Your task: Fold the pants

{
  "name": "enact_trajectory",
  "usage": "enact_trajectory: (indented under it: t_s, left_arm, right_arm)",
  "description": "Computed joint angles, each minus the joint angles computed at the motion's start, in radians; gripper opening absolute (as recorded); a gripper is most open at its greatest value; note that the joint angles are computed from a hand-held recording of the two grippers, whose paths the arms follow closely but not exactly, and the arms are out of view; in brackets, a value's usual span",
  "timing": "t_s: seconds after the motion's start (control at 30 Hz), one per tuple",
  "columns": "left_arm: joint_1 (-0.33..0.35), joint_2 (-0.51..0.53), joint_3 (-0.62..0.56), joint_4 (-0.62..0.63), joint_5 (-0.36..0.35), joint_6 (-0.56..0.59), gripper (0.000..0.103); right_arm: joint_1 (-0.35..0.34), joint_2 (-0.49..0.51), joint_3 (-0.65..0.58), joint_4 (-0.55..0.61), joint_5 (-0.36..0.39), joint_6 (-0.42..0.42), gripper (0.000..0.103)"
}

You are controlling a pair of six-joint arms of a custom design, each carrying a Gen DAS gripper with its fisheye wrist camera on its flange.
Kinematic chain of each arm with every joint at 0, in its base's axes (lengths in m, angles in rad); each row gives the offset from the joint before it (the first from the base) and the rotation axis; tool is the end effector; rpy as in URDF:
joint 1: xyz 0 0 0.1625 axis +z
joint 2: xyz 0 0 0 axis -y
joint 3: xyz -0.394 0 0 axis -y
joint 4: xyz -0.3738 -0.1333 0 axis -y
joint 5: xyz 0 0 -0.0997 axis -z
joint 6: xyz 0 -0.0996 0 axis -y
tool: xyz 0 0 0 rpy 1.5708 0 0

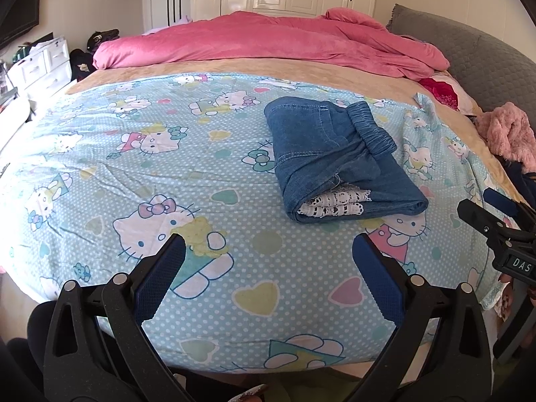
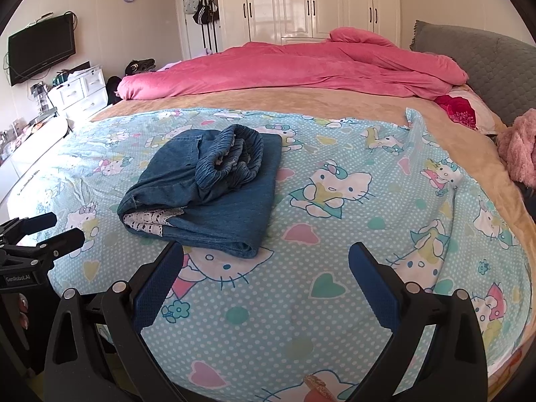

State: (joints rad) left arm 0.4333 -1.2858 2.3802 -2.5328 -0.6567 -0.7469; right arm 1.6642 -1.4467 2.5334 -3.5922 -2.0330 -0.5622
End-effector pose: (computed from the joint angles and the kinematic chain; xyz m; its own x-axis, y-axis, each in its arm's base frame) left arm -0.2494 -0.3492 0.1350 -0.7297 0.1561 -0.6658 0.5505 0.7117 -0.4365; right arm 0.1215 -0.3438 0.2499 -0.7528 -0.0837 0.6529 -0.5398 0.6463 -0.5394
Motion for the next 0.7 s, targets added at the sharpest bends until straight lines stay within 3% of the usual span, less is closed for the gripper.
enact_trajectory:
  t_s: [0.7]
  left_arm:
    - [0.004, -0.002, 0.001, -0.002, -0.003, -0.001, 0.094]
  right_arm:
    - [-0.009, -0.017, 0.001, 0.011, -0.007, 0.001, 0.098]
